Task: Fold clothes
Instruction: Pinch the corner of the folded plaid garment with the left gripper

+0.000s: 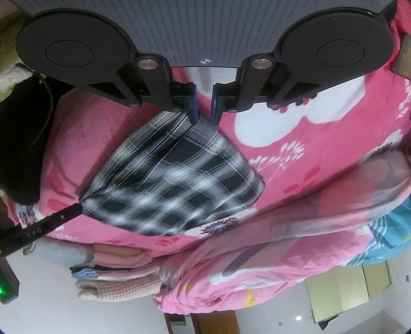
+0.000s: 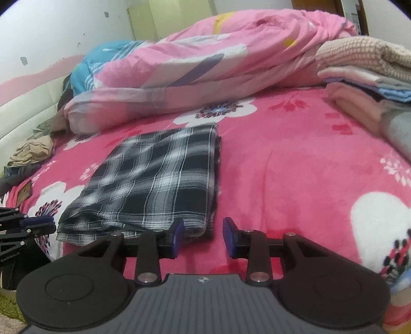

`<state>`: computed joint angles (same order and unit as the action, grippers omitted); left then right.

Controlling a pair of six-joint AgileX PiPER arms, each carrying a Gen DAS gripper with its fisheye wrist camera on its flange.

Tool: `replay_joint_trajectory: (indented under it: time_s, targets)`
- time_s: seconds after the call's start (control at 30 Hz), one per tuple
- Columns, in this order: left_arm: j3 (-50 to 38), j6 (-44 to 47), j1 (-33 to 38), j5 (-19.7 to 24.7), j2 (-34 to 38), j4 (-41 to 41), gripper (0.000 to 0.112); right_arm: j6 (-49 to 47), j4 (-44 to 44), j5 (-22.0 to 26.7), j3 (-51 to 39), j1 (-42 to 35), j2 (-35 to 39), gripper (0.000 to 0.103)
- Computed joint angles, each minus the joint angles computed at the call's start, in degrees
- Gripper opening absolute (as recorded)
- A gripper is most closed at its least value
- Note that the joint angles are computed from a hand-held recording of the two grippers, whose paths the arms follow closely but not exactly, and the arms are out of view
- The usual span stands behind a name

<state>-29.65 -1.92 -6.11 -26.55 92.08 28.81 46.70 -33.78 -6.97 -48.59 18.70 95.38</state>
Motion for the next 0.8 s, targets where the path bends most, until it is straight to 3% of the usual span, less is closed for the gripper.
replay_joint_trajectory:
  time_s: [0.37,0.43,0.57,0.8]
  targets:
    - [-1.2,-0.4,0.5,-2.5,3.6,1.6,0.009,1.8,3.2,-0.1,-1.5,0.4,2.5,0.036]
    - [-0.5,-0.1,1.1,-4.0,3.5,2.1,0.001,3.0,2.7,-0.4,-1.5,0.2,2.8,0.036]
    - [1.4,0.4,2.2,-6.6,2.1,4.1,0.0,1.3,5.0,-0.6,-1.4,0.3,2.9,0.036]
    - [0.7,-15.8,6.8,-5.5,-1.1,25.5,0.0,-2.5,9.1,-1.1,-1.0,0.5,2.9,0.036]
